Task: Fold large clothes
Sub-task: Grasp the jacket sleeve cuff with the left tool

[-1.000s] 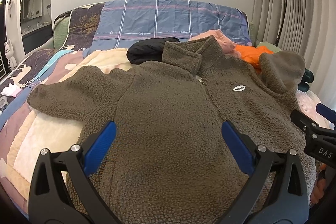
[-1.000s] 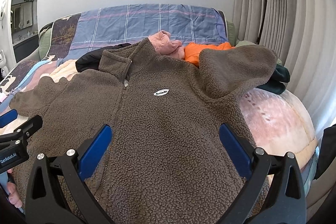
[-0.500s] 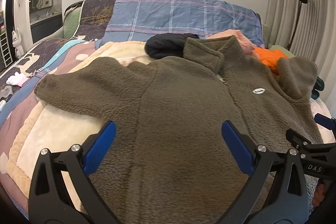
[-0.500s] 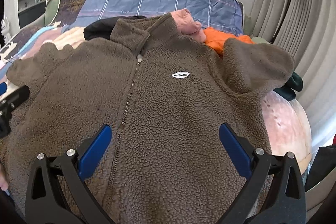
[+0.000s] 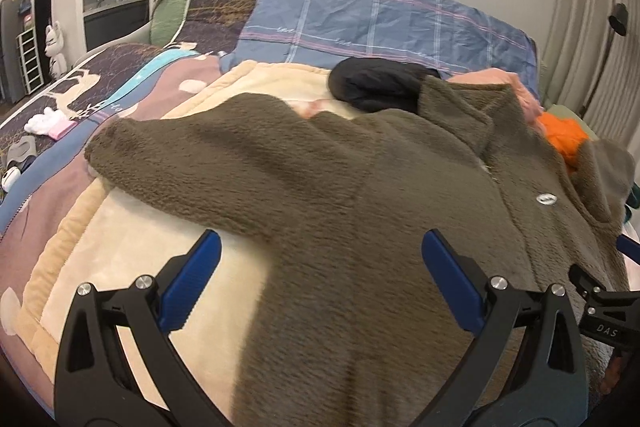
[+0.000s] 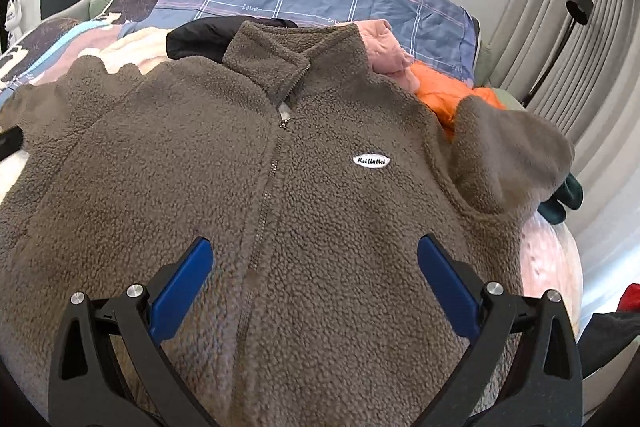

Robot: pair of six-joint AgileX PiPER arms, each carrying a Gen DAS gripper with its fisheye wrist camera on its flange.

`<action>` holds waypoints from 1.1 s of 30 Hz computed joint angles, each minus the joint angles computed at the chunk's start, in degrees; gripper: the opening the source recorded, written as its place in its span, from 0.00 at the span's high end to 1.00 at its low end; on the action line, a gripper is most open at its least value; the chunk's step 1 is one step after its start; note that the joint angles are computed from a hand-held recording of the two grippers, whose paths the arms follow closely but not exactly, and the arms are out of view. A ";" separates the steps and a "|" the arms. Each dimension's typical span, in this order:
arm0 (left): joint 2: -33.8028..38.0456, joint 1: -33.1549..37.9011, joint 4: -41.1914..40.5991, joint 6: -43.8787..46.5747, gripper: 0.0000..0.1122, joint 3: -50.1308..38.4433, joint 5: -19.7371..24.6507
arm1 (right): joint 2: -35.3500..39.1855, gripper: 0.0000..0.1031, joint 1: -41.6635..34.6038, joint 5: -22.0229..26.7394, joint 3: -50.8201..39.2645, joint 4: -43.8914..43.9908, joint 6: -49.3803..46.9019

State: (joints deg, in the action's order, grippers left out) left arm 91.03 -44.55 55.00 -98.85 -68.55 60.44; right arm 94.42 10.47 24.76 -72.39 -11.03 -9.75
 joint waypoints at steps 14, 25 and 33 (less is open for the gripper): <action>-5.70 16.89 -3.76 3.06 0.10 10.48 -6.10 | 7.56 0.01 5.87 3.57 -6.97 -17.17 13.88; -9.30 40.60 -12.42 6.61 0.10 20.20 -29.40 | 10.54 0.01 8.42 5.59 -9.73 -24.05 18.72; -4.72 56.92 -24.05 18.85 0.12 20.98 -45.68 | 8.58 0.01 6.81 4.45 -9.45 -19.11 13.74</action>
